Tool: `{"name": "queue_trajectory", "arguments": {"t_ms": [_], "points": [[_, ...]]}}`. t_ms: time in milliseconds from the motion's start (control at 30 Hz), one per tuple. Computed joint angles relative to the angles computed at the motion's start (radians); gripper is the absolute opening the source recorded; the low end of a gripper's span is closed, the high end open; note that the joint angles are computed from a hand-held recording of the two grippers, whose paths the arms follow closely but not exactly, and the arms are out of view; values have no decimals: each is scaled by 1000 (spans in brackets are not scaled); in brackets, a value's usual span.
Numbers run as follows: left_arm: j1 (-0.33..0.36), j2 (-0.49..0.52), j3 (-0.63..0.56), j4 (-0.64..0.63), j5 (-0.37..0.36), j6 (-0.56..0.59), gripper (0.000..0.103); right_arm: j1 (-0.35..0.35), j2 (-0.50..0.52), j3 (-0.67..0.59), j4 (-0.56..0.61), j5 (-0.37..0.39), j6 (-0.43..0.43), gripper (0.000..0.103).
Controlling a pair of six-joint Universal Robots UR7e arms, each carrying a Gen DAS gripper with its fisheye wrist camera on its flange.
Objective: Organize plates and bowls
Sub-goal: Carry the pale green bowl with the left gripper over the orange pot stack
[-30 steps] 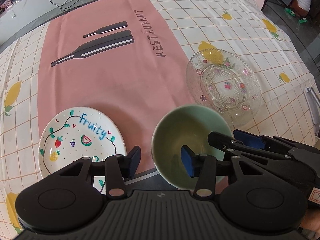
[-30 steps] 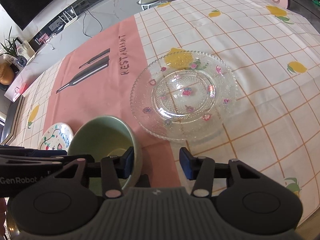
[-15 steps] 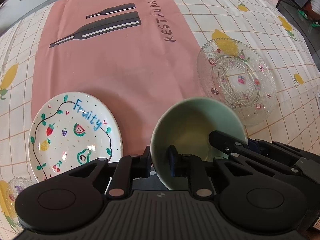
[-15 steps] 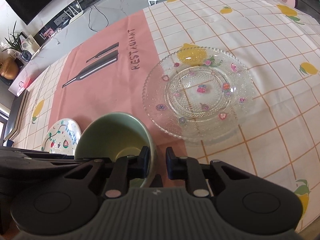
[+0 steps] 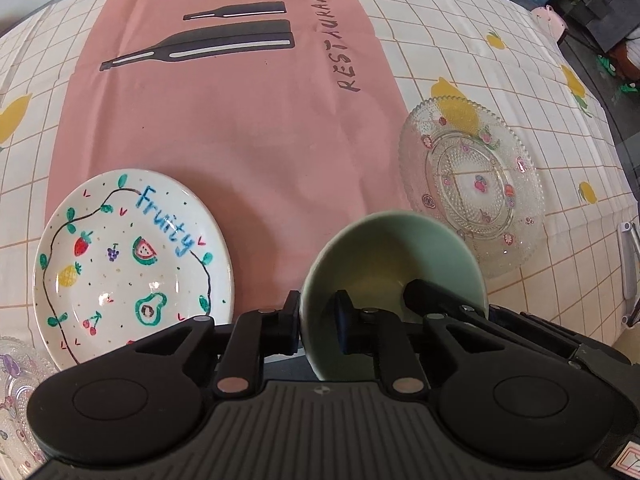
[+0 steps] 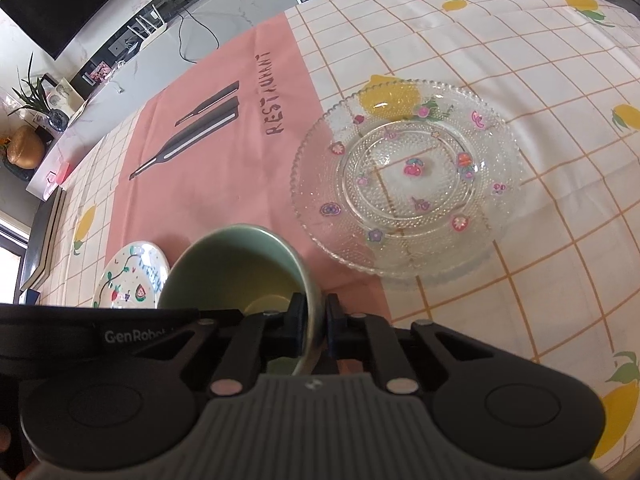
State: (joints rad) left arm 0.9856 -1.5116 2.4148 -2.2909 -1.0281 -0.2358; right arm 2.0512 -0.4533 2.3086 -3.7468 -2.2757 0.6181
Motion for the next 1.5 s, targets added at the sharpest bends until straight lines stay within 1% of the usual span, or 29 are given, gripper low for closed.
{"name": "queue_trajectory", "arguments": {"t_ms": [167,433,633,800,900,1033,1167,1333,1433,1500], "points": [[9,-13,-1,4,-20,-21,14,0,-6,13,-9,5,25,8],[-26,-62,23,5,-23,-52,15,24,-35,25,13,-13,53,8],[-72,-124,29,48,-18,-93,15,71,-72,36,42,-38,75,8],[-124,-193,37,98,-5,-124,15,118,-106,36,86,-60,98,9],[-165,-252,49,130,11,-147,15,155,-129,33,117,-74,114,9],[-214,-332,55,198,35,-194,15,208,-149,20,162,-95,138,9],[-287,-437,68,292,77,-255,15,263,-165,4,201,-108,159,9],[-357,-559,42,463,108,-365,16,338,-179,-30,264,-124,174,9],[-409,-630,24,587,132,-432,16,387,-182,-55,310,-131,184,9],[-458,-687,11,699,150,-499,16,412,-182,-68,332,-126,190,9]]}}
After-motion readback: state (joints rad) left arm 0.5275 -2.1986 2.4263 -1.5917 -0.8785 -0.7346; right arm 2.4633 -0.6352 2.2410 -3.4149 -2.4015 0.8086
